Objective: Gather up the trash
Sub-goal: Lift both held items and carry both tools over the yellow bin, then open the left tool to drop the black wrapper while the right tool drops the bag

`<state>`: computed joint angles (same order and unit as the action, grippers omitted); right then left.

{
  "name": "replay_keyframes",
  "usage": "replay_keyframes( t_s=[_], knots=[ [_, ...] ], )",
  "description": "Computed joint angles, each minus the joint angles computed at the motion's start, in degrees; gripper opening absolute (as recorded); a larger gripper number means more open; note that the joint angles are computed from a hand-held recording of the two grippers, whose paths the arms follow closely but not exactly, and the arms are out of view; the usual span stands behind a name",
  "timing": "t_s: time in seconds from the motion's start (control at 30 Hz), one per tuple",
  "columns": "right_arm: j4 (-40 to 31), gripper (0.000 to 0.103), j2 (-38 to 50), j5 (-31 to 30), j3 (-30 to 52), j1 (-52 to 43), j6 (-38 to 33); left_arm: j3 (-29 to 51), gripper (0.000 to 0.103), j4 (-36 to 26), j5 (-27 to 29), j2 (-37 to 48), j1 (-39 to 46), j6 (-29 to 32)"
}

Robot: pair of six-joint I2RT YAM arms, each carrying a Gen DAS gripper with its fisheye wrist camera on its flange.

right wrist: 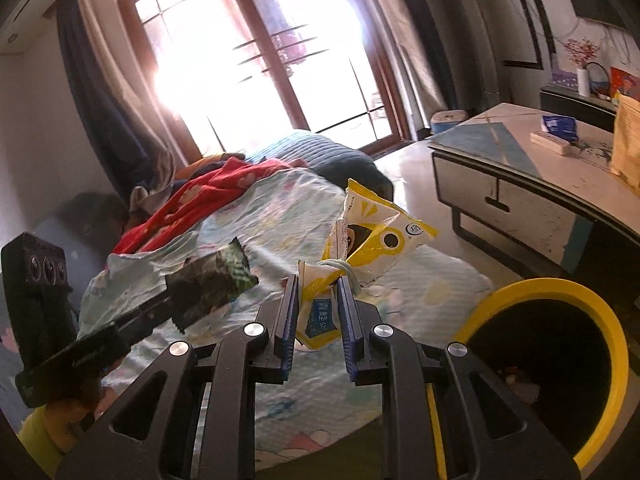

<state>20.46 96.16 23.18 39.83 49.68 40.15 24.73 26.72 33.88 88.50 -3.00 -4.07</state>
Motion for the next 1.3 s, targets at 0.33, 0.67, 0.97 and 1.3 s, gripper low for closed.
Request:
replay_keyframes(
  t_s=[0.33, 0.67, 0.97, 1.3],
  knots=[
    [0.10, 0.019, -6.75, 2.06, -8.44, -3.27, 0.70, -0.16, 0.014, 2.82, -2.99, 2.24, -8.69, -1.73],
    [-0.85, 0.019, -13.59, 3.65, -16.49, -6.71, 2.00, 1.29, 0.014, 5.62, -7.17, 6.50, -18.65, -2.99],
    [-1.52, 0.019, -18.75, 2.87, -22.15, -10.51, 2.63, 3.39, 0.014, 6.82, -10.99, 11.27, -26.29, -2.88],
    [-1.20, 0.019, -21.83, -0.93, -27.10, -14.95, 2.34, 6.36, 0.014, 6.01, -14.07, 16.56, -31.67, -1.56]
  ],
)
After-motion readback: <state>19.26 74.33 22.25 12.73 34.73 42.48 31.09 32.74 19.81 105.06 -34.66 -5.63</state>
